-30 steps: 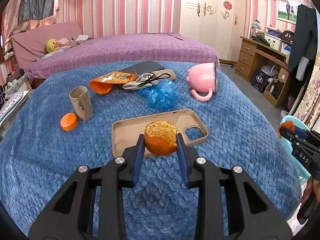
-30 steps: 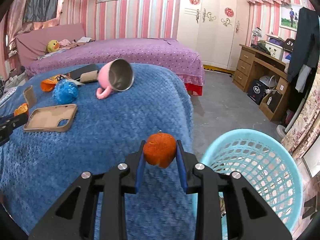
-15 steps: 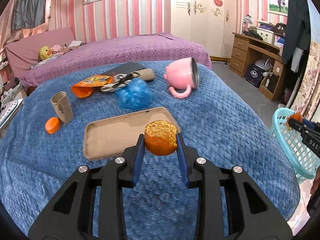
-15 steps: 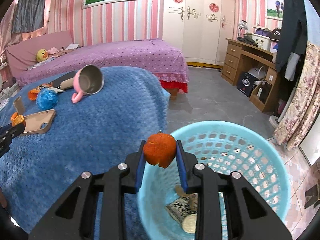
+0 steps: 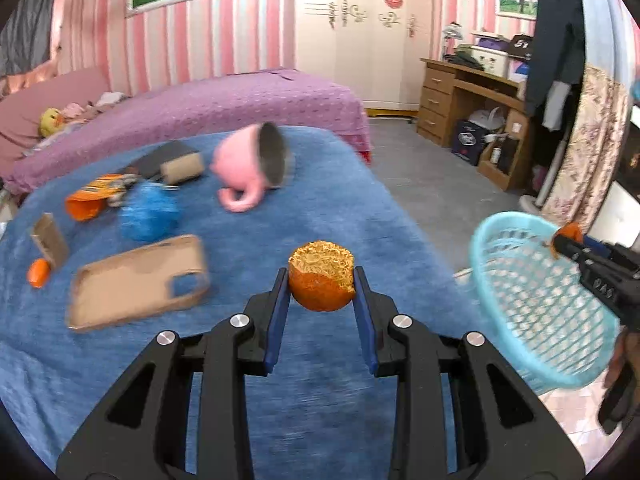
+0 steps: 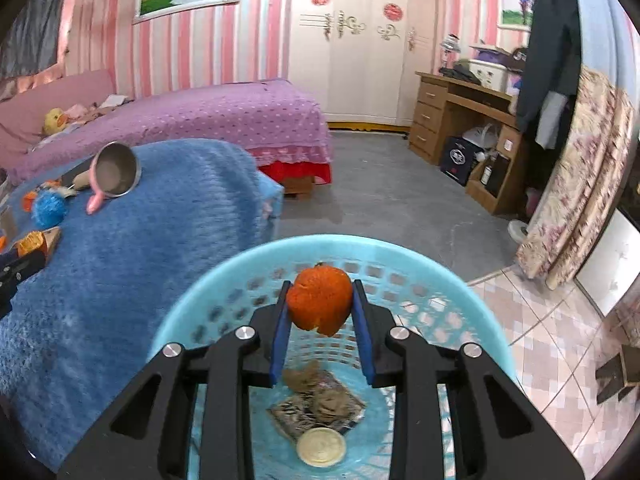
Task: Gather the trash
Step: 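Open both tools to drop the orange peels into the basket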
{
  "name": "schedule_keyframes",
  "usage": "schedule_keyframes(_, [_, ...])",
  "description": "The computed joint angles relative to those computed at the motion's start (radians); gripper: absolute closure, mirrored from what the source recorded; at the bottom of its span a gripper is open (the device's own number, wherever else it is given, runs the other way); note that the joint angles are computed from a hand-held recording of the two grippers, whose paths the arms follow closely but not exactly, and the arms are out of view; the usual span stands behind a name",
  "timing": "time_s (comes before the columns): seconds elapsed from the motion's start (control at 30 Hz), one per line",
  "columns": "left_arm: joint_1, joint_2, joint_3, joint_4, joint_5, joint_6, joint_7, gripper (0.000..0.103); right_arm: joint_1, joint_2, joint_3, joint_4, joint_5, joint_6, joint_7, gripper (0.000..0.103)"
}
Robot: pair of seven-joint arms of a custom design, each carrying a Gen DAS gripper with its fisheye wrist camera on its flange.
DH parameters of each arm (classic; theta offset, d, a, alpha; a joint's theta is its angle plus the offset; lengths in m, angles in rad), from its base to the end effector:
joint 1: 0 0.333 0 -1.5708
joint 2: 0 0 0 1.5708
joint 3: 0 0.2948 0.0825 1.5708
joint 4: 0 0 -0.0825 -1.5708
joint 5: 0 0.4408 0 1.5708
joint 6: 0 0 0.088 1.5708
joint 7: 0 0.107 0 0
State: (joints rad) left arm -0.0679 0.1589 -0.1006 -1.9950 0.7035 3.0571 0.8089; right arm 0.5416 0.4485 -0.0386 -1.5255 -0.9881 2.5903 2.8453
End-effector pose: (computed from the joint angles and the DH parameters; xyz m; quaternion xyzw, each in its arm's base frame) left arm 0.6521 -0.1602 0.4258 -0.6098 0.6553 -0.3379 0.2908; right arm 0.6651 0.3890 0.4215 -0.6137 0.6475 -0.3364 0.3016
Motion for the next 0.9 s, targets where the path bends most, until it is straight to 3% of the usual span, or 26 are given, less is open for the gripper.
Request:
schedule_keyframes(0.47, [-0.065,0.134,-0.117,0.149,-0.147,-0.028,0.187,0.073,-0.059,-0.11,-0.002,-0.152,-0.079,-0.025,0.084,0.074])
schedule_keyframes(0.6, [-0.014,0.187,-0.221,0.209,-0.291,-0.069,0.35,0.07,-0.081,-0.134,0.004,-0.188,-0.099,-0.005,0.131,0.074])
schedule_keyframes(0.67, [-0.043,0.199,-0.2,0.227,-0.294,-0.081,0.364,0.057,-0.089,-0.135,0.007,-0.192,-0.102,-0.002,0.142,0.074])
schedule_keyframes(0.73, [-0.109,0.191,-0.124,0.227,-0.235,-0.078,0.297,0.031,-0.094,-0.141,0.01,-0.203,-0.108,0.001,0.156,0.074])
schedule_keyframes(0.9, [-0.168,0.178,-0.026,0.226,-0.122,-0.087,0.162,0.018,-0.101,-0.147,0.017,-0.21,-0.117,0.0,0.169,0.074])
